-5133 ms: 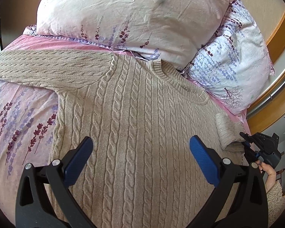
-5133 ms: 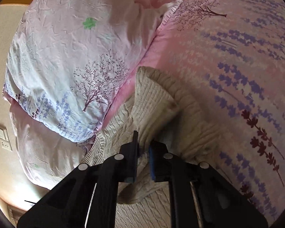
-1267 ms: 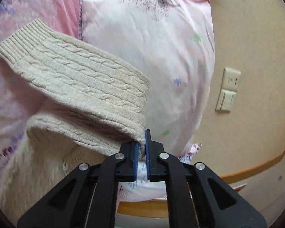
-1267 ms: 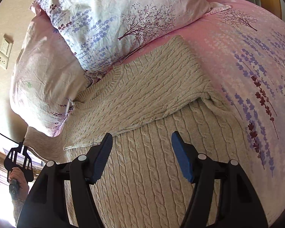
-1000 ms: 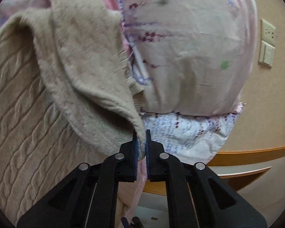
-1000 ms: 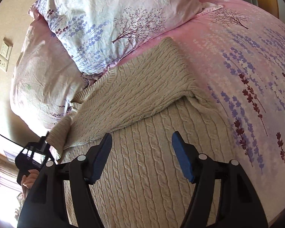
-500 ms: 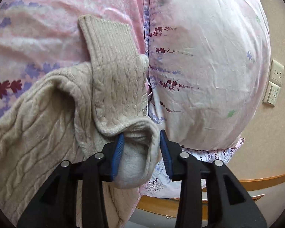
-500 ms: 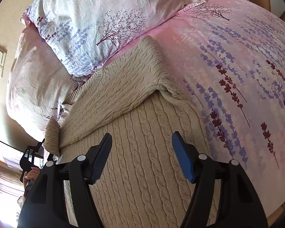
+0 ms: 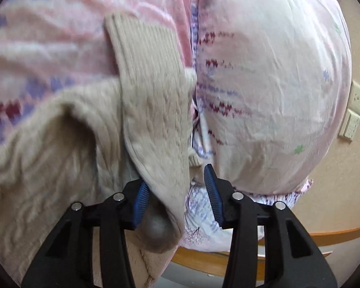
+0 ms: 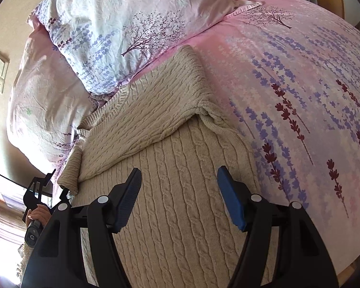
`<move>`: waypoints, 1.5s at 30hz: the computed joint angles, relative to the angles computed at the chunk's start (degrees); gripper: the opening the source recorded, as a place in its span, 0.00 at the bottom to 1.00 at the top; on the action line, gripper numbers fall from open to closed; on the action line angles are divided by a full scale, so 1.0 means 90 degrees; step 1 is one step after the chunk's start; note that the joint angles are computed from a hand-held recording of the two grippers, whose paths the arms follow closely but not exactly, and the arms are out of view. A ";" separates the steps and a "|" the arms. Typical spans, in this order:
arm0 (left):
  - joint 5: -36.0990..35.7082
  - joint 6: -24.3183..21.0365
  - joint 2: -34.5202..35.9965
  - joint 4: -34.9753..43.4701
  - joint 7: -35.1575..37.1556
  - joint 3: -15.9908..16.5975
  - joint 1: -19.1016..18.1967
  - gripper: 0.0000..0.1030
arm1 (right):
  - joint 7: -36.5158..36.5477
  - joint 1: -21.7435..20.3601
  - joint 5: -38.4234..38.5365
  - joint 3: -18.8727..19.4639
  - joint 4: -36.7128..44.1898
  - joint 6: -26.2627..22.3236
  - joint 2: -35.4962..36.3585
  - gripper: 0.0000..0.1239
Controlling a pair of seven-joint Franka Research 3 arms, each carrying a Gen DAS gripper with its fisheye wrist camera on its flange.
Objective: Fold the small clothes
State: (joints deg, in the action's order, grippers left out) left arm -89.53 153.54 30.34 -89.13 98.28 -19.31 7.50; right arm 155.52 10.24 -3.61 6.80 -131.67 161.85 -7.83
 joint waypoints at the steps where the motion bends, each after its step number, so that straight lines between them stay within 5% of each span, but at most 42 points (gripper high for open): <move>1: -0.0087 0.0102 0.0009 -0.0025 -0.0051 0.0029 0.0040 0.39 | 0.0022 -0.0006 0.0025 -0.0011 -0.0040 0.0003 -0.0030 0.54; 4: -0.0280 0.0119 0.0186 0.0194 -0.0010 0.0014 0.0099 0.06 | 0.0020 -0.0032 0.0085 -0.0026 -0.0110 0.0000 -0.0087 0.54; 9: -0.0603 -0.0400 0.0324 0.0824 0.1384 -0.0229 -0.0016 0.07 | -0.0108 -0.0059 0.0092 -0.0020 -0.0097 0.0006 -0.0103 0.54; 11: -0.0073 -0.0678 0.0478 0.1251 0.1552 -0.0279 -0.0296 0.07 | -0.0159 -0.0070 0.0118 -0.0028 -0.0109 0.0017 -0.0120 0.54; 14: 0.2072 -0.1053 0.0701 0.1907 0.1181 -0.0052 -0.1071 0.09 | -0.0172 -0.0119 0.0140 -0.0031 -0.0197 0.0026 -0.0213 0.54; 18: 0.5489 -0.1528 0.0693 0.2153 0.1186 0.0664 -0.2431 0.41 | -0.0037 -0.0282 0.0059 0.0019 -0.0388 -0.0008 -0.0437 0.54; 21: 0.7077 -0.1745 0.0618 0.1993 0.1572 0.0857 -0.2992 0.45 | -0.0142 -0.0365 0.0130 -0.0011 -0.0473 0.0127 -0.0545 0.54; 24: 0.7267 -0.1379 0.0101 0.1065 0.2011 0.0580 -0.2722 0.55 | -0.0743 -0.0209 0.0604 -0.0189 -0.0423 0.0510 -0.0473 0.51; 28: 0.7011 -0.0766 -0.0759 -0.0241 0.2335 0.0242 -0.1955 0.64 | -0.3063 0.0592 0.2643 -0.0816 0.0314 0.0640 0.0171 0.44; 32: 0.7834 -0.0299 -0.1527 -0.1285 0.1523 0.0642 -0.1626 0.64 | -0.4441 0.0536 0.3773 -0.0703 0.1309 0.0127 0.0984 0.42; 37: 0.9103 0.0008 -0.2321 -0.2436 0.0228 0.1174 -0.1242 0.64 | -0.4421 0.0312 0.3713 -0.0531 0.2045 -0.0525 0.1697 0.32; 42: 0.9001 -0.0150 -0.2670 -0.2952 -0.0122 0.1241 -0.0843 0.64 | -0.4365 0.0320 0.3467 -0.0473 0.2344 -0.0810 0.1996 0.25; 45: 0.8769 -0.0217 -0.2705 -0.3069 -0.0032 0.1198 -0.0772 0.64 | -0.4371 0.0326 0.3185 -0.0479 0.2604 -0.1071 0.2133 0.08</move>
